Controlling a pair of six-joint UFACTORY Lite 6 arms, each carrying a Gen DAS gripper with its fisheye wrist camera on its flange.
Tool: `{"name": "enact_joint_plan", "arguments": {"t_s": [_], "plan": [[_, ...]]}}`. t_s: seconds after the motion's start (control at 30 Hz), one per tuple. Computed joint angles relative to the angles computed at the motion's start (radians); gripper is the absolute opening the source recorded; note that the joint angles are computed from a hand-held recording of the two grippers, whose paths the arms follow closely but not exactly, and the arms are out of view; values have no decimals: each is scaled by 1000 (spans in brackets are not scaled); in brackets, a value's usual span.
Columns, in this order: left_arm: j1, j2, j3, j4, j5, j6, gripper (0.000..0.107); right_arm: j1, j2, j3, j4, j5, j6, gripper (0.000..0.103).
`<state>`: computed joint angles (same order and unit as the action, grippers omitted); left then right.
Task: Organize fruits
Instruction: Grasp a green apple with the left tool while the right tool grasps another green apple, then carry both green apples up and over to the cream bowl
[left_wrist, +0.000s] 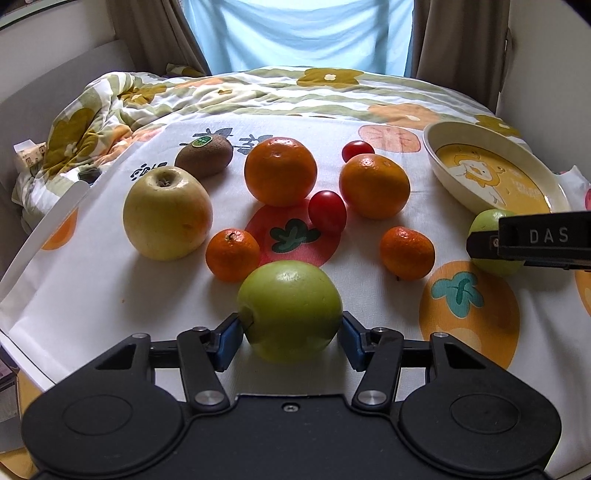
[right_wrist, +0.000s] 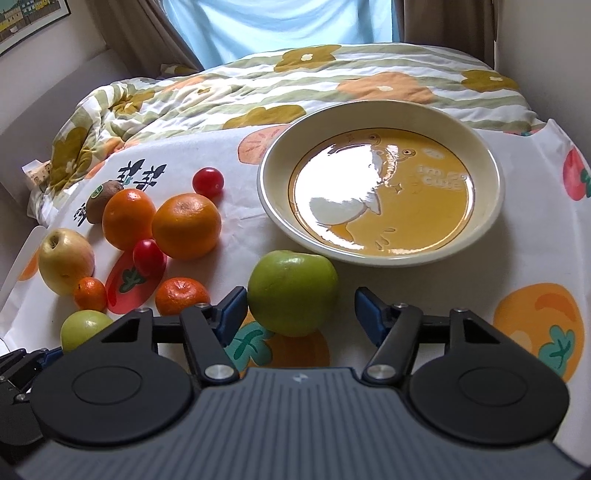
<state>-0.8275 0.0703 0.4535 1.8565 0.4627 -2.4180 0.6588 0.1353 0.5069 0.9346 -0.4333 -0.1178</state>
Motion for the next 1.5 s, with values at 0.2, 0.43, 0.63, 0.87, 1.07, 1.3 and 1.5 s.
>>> {"name": "enact_joint_plan", "arguments": {"t_s": [0.2,0.43,0.63,0.87,1.07,1.3,1.5], "plan": [[-7,-19,-13,-7,1,5,60,-23,7,-5,-117,-5,100,69],[-32,-91,-24,-110,2,102,60,3,-46,-28,-69,16,58,68],[-98,-211,0,-359,41,364,60,47,-241,-97,181,55,-176,68],[-137,-290,104,-552,106,633,60,32,-549,-163,692,66,-740,68],[-83,-243,254,-595,71,787,60,-110,-692,-132,1062,98,-1244,68],[17,-52,484,-594,-65,936,60,-322,-653,-48,1233,161,-1522,68],[75,201,758,-756,-174,1204,60,-468,-517,34,1158,230,-1486,68]]}}
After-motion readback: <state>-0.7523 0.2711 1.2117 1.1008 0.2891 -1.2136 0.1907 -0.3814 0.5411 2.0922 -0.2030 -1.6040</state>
